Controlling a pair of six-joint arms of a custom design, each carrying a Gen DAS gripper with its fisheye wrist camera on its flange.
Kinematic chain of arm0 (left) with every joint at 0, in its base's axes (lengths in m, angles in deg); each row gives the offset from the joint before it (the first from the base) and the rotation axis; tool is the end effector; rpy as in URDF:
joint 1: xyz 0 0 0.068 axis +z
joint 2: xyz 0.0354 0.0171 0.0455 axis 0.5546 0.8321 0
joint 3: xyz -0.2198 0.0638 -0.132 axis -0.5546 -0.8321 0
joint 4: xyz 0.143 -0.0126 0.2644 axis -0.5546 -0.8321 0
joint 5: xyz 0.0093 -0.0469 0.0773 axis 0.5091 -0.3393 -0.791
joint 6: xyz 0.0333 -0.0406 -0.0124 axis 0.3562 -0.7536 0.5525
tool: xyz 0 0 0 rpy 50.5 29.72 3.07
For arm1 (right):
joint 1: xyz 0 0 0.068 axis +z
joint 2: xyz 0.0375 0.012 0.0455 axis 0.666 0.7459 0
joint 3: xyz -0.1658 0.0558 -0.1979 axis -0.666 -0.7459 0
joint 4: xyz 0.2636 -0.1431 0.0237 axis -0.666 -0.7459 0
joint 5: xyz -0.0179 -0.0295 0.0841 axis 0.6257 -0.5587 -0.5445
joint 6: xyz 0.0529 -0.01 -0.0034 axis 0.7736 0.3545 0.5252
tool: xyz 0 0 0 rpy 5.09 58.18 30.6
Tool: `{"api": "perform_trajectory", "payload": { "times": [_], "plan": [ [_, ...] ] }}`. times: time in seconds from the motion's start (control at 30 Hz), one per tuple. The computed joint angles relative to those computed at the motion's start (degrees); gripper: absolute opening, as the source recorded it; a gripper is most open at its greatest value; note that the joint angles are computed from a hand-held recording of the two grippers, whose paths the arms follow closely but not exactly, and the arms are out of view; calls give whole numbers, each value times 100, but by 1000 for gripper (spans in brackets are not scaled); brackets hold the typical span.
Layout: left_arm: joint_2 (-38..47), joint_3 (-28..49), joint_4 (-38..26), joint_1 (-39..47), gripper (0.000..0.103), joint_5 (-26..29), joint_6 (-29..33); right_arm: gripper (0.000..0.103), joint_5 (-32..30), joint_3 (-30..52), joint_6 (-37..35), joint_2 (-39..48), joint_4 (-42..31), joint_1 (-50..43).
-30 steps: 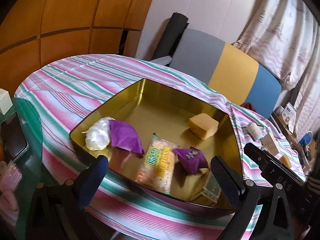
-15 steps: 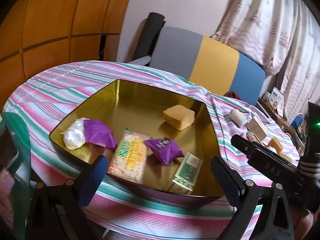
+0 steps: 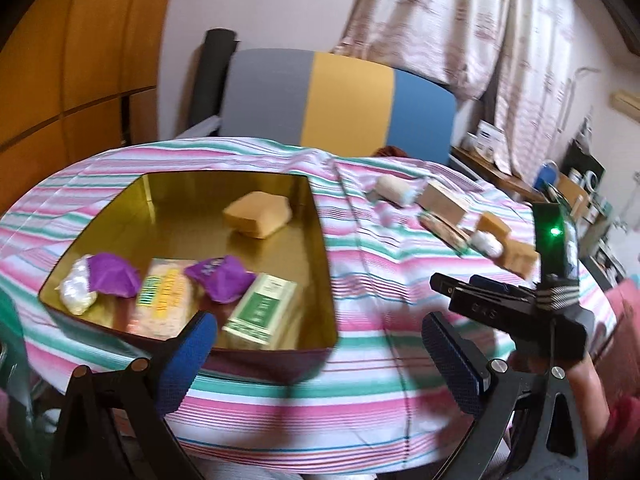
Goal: Organize objects
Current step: 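Withdraw both grippers from the tray toward the remaining items, then grasp the clear plastic-wrapped bundle with the right gripper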
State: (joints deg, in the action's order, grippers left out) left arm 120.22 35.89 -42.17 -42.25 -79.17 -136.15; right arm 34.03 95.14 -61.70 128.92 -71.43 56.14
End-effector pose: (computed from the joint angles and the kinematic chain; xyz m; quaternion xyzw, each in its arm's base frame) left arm 0.0991 -0.2775 0.1743 -0.1984 0.8697 0.0025 0.4520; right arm 0.2830 0.0835 0.1398 -0.2342 0.8951 0.1581 0.3449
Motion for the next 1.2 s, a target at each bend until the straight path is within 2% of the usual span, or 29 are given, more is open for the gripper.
{"api": "perform_trajectory", "payload": {
  "times": [0.17,0.33,0.43,0.57,0.77,0.87,0.93,1.0,1.1,1.2],
  "plan": [
    [151,134,424,65,103,147,487,70,-25,398,-170,583,95,-651],
    [253,275,402,64,103,198,578,70,-266,1135,-79,1233,64,-1116],
    [289,334,442,99,103,270,639,70,-507,1651,-159,1590,26,-1137],
    [360,434,328,86,103,319,604,70,-357,2412,-178,2197,-18,-999],
    [424,535,153,85,103,346,508,70,-314,3512,-149,3198,-645,-913],
    [407,510,264,145,103,369,597,72,-933,3418,-223,3167,-846,-950],
    [417,511,390,194,103,390,710,72,-1478,3109,-441,2943,-955,-967],
    [424,508,535,235,103,418,850,72,-1730,2626,-606,2573,-835,-1016],
    [479,556,645,267,103,436,1003,72,-1600,1987,-489,2055,-345,-1177],
    [533,587,708,270,103,424,1063,72,-1047,1737,-29,1811,278,-1409]
  ]
}}
